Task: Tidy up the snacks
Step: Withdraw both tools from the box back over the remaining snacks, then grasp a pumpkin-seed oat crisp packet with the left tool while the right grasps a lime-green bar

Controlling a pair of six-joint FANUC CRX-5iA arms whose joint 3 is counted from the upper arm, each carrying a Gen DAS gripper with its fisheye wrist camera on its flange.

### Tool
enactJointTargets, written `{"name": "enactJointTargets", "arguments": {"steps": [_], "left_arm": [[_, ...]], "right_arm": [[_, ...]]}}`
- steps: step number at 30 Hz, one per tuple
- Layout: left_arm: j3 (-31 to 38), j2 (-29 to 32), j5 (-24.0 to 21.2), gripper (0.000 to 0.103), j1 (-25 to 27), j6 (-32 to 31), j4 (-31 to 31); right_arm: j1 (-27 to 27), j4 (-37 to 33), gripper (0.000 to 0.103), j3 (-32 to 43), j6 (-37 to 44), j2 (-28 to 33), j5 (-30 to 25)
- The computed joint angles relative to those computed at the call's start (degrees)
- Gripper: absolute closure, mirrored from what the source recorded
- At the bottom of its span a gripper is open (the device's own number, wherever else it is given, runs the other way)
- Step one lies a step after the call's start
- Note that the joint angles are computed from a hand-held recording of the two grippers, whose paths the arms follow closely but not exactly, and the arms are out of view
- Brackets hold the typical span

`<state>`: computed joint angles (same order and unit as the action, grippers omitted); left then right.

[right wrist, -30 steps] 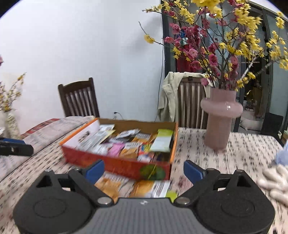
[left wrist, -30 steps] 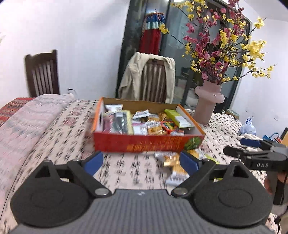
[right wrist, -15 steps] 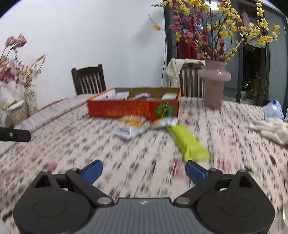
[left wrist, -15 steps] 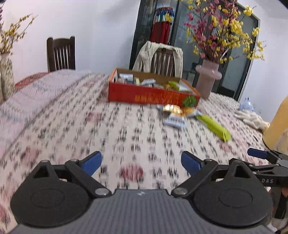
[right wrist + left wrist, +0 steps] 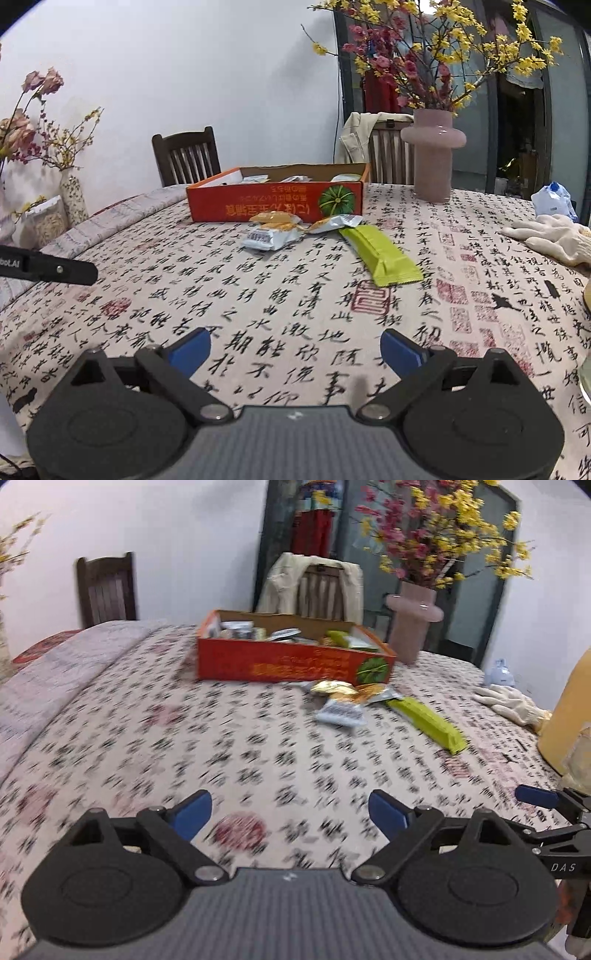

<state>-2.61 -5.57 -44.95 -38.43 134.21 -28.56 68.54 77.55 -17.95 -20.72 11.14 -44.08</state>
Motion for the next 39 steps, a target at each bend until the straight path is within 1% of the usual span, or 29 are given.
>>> {"name": "enactJointTargets", "arguments": {"steps": [1, 2, 3, 5, 9, 11, 12, 14, 15, 16, 19, 22, 23, 24, 25, 26, 27, 28, 29, 30, 31, 34, 37, 39], "left_arm": [[0.12, 0.99, 2.03, 0.012, 1.16, -2.94, 2.30], [0.54, 2.35, 3.34, 0.017, 2.32, -6.46, 4.98], [1.50, 4.05, 3.58, 0.023, 3.33, -10.01, 7.75], [2.75, 6.80, 5.25, 0.028, 4.79, -15.41, 12.03], [4.72, 11.34, 9.30, 0.028, 7.39, -24.32, 19.72], [7.00, 14.27, 9.86, 0.028, 8.53, -27.80, 22.76], [8.66, 16.24, 9.68, 0.028, 9.20, -29.85, 24.59], [11.74, 19.52, 8.75, 0.028, 10.04, -32.97, 26.90], [13.74, 21.31, 8.01, 0.028, 10.28, -33.92, 27.18], [15.51, 23.02, 7.59, 0.028, 10.57, -35.13, 27.86], [19.84, 27.28, 6.54, 0.031, 11.48, -37.72, 30.29], [22.62, 30.27, 5.90, 0.038, 12.02, -38.91, 32.16], [23.01, 31.05, 5.81, 0.044, 12.28, -40.00, 33.37], [22.96, 31.27, 6.47, 0.047, 12.21, -40.13, 33.06], [23.00, 31.29, 7.09, 0.060, 11.90, -39.95, 31.67], [23.00, 31.25, 7.31, 0.060, 11.75, -40.41, 31.04], [22.31, 31.01, 7.79, 0.061, 11.93, -41.27, 32.00], [21.78, 30.75, 7.93, 0.062, 12.06, -41.75, 32.94], [21.29, 30.46, 7.86, 0.062, 12.20, -42.34, 33.84], [20.81, 30.07, 7.68, 0.062, 12.25, -42.53, 34.31], [20.42, 29.62, 7.27, 0.062, 12.19, -42.37, 34.47], [15.92, 26.85, 8.64, 0.062, 12.26, -44.79, 38.23], [10.75, 24.16, 9.85, 0.062, 12.38, -47.57, 44.11], [8.52, 22.34, 10.46, 0.062, 12.04, -46.37, 44.12]], "right_arm": [[-0.34, 0.02, 0.004, 0.07, 0.22, -0.05, 0.12], [-0.73, 0.11, 0.005, 0.19, 0.36, -0.06, 0.17], [-1.12, 0.17, 0.005, 0.44, 0.42, 0.03, 0.06], [-2.02, -0.39, 0.005, 1.15, 1.28, 0.25, -0.09], [-3.80, -3.13, 0.007, 2.94, 4.61, 0.79, -0.10], [-4.89, -5.06, 0.009, 4.43, 7.27, 1.41, 0.28], [-5.54, -6.15, 0.012, 5.45, 9.01, 1.90, 0.49], [-7.03, -8.10, 0.013, 7.66, 12.18, 3.09, 1.22], [-8.00, -9.05, 0.015, 8.97, 13.86, 3.90, 1.88], [-8.72, -10.58, 0.018, 10.52, 15.79, 4.82, 2.14], [-10.65, -14.70, 0.023, 15.46, 21.07, 8.03, 2.14], [-12.46, -18.64, 0.028, 20.57, 26.57, 11.47, 2.34], [-13.00, -19.87, 0.029, 22.15, 28.33, 12.57, 2.47], [-13.41, -21.54, 0.033, 23.96, 30.34, 13.72, 2.21], [-13.82, -22.64, 0.034, 25.37, 31.81, 14.70, 2.13], [-14.15, -23.43, 0.035, 26.46, 32.97, 15.54, 2.15], [-14.42, -24.51, 0.038, 27.70, 34.30, 16.40, 1.94], [-14.62, -25.31, 0.046, 28.58, 35.17, 17.08, 1.78], [-14.84, -26.40, 0.051, 29.41, 35.98, 17.69, 1.83], [-14.93, -26.93, 0.059, 29.65, 36.11, 17.94, 2.01], [-14.93, -27.01, 0.063, 29.68, 36.00, 18.09, 2.03], [-14.59, -26.19, 0.069, 28.16, 34.71, 17.25, 2.34], [-13.53, -25.56, 0.070, 25.72, 33.48, 15.41, 1.54], [-12.45, -24.09, 0.070, 22.62, 30.93, 13.37, 1.05]]}}
